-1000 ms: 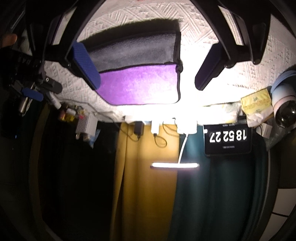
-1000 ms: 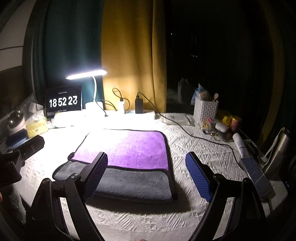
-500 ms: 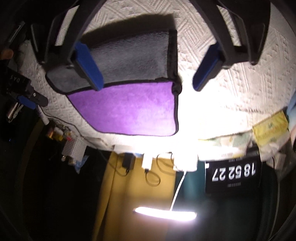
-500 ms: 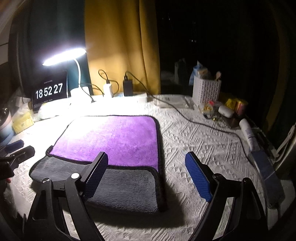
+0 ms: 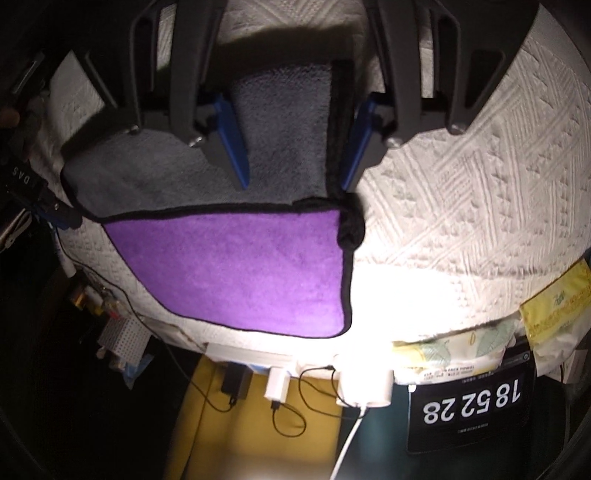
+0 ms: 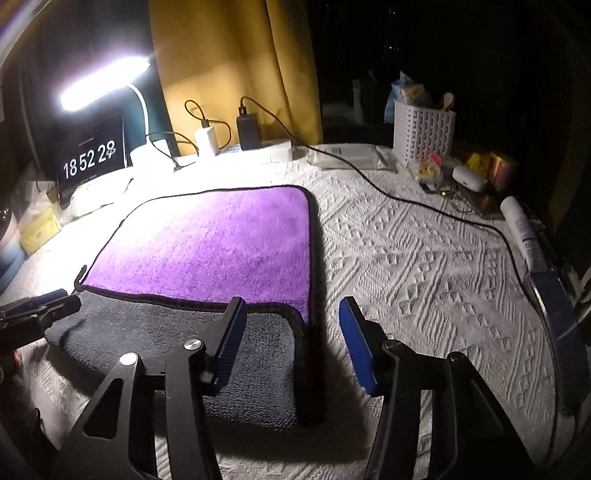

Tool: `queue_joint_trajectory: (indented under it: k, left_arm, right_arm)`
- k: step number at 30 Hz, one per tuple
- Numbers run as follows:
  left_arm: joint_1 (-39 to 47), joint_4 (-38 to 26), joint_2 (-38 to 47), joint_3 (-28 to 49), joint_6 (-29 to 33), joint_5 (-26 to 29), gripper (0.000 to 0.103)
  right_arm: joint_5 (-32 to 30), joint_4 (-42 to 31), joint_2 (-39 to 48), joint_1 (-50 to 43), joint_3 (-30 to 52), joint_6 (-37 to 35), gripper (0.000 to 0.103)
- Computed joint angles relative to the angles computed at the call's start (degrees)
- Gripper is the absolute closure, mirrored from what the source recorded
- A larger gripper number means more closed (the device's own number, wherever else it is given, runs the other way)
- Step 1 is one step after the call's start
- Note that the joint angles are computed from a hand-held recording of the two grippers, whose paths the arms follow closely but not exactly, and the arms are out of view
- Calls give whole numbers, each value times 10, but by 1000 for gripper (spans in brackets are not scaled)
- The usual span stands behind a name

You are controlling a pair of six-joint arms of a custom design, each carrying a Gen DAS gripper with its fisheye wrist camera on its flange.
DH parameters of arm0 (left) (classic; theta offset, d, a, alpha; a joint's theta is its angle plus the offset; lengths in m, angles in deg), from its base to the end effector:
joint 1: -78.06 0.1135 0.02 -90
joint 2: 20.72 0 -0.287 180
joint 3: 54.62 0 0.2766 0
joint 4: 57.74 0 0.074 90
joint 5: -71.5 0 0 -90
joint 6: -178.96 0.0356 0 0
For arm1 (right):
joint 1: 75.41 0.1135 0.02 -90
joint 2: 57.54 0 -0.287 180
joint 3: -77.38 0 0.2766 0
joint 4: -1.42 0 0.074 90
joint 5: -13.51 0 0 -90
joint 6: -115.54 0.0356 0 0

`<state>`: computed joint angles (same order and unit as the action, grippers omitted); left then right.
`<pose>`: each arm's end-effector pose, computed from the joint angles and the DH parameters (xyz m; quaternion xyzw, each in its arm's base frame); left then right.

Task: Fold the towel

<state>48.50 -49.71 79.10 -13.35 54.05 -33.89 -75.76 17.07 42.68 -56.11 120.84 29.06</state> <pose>0.2501 -0.1310 0.0767 -0.0887 0.9296 -0.0719 0.3503 0.2881 0.1004 0.0925 -0.1224 0.9021 0.0762 0.4068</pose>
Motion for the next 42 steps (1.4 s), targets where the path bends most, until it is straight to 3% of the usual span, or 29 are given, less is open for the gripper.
queue_joint_trajectory:
  k: [6, 13, 15, 19, 27, 42]
  left_arm:
    - [-2, -13, -1, 1, -4, -10, 64]
    - [-9, -17, -6, 0, -5, -15, 80]
    - [-13, -14, -9, -2, -5, -17, 84]
    - [-24, -8, -18, -10, -6, -29, 90]
    - [-41, -3, -42, -21, -12, -51, 92]
    - [-40, 3, -80, -18, 17, -75, 92]
  right_arm:
    - [-28, -26, 27, -21, 21, -5, 66]
    - [-39, -48, 46, -21, 33, -12, 68]
    - [-38, -44, 44, -19, 30, -17, 83]
    - [-26, -36, 38, -11, 23, -21, 94]
    - [16, 0, -15, 19, -16, -36, 97]
    - [35, 15, -59, 27, -19, -44, 97]
